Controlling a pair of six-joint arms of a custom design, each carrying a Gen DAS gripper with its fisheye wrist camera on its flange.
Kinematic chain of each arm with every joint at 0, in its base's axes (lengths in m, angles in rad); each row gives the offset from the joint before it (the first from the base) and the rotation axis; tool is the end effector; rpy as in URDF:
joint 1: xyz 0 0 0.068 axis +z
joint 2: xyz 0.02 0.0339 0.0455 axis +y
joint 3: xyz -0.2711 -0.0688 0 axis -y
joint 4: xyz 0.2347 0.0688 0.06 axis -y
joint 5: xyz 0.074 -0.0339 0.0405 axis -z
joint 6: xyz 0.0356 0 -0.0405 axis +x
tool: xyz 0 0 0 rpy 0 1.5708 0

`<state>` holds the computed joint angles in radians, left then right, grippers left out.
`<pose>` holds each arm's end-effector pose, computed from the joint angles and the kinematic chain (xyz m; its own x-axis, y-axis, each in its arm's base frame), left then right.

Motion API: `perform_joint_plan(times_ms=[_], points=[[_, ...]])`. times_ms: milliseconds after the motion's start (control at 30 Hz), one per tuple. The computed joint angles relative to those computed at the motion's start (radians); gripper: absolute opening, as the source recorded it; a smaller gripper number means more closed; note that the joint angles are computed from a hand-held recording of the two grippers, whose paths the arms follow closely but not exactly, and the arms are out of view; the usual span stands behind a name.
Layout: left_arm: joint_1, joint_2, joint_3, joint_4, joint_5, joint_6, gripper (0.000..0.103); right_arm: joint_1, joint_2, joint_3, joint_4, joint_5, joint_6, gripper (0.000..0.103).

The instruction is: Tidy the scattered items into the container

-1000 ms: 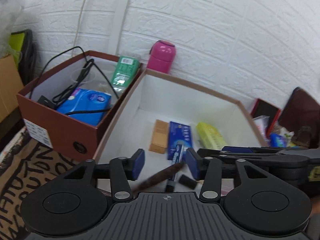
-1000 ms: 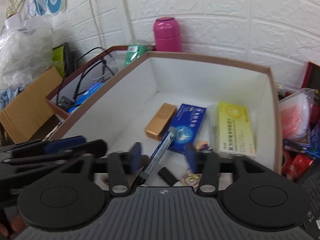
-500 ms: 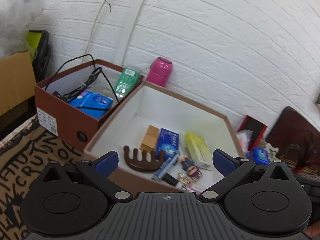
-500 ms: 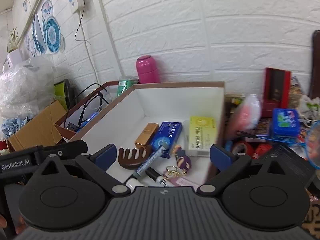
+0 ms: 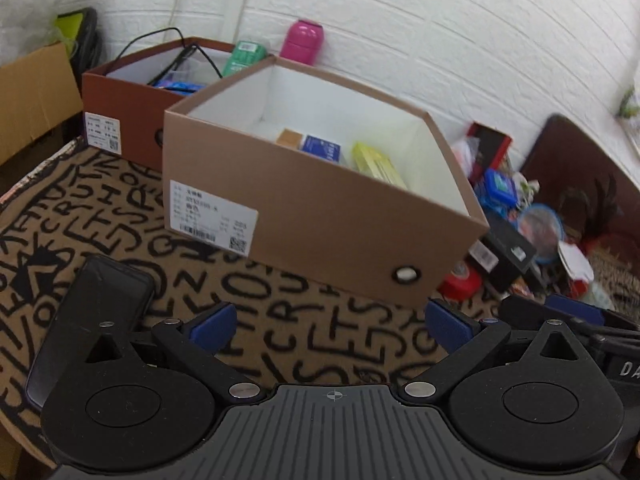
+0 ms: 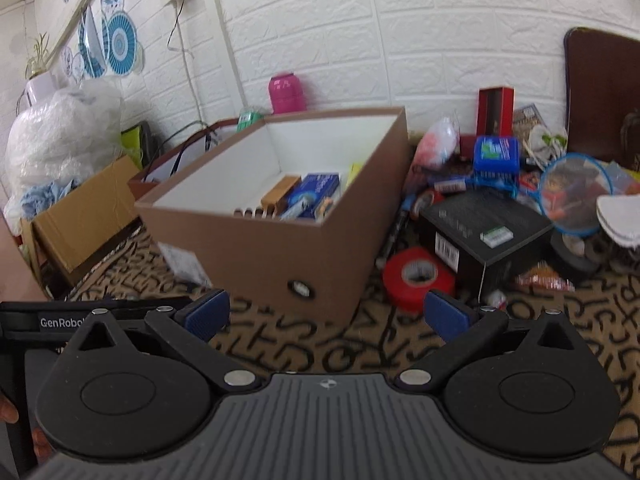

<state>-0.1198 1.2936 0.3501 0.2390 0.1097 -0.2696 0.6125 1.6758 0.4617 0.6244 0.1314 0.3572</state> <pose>0.2135 -0.0296 0.1486 -0.6735 -0.1856 -0.7155 0.0231 0.9622 -0.2713 0.2297 0.1557 0.1234 -0.5944 0.0060 -0.8041 -0.2914 0.9304 0.2223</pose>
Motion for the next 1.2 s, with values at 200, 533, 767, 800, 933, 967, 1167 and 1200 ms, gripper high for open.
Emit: perform_joint_plan(times_ms=[200,533,767,800,933,967,1167,1200], points=[[-0.073,-0.128,0.069,-0.177,-0.105,0.052,0.103,0.02,-0.092,-0.017,-0.078,0.032,-0.015,0.103],[-0.064,-0.198,0.189,-0.295,-0.139,0.143,0.103,0.053,-0.2,0.06,-0.211,0.1,-0.065,0.103],[-0.066,-0.145,0.216,-0.29,-0.159,0.17,0.103,0.075,-0.131,0.134,-0.31,0.137,-0.114,0.103],[-0.066,-0.145,0.217,-0.29,-0.161,0.171,0.103,0.078,-0.123,0.14,-0.315,0.143,-0.115,0.103],[-0.071,-0.149,0.218,-0.287,-0.163,0.167,0.103,0.077,-0.104,0.155,-0.318,0.13,-0.111,0.103],[-0.072,-0.147,0.221,-0.289,-0.164,0.165,0.103,0.078,-0.1,0.161,-0.322,0.131,-0.111,0.103],[-0.072,-0.124,0.236,-0.298,-0.184,0.153,0.103,0.082,-0.086,0.181,-0.334,0.13,-0.122,0.103],[-0.068,-0.121,0.237,-0.298,-0.179,0.152,0.103,0.081,-0.085,0.182,-0.334,0.13,-0.124,0.103]])
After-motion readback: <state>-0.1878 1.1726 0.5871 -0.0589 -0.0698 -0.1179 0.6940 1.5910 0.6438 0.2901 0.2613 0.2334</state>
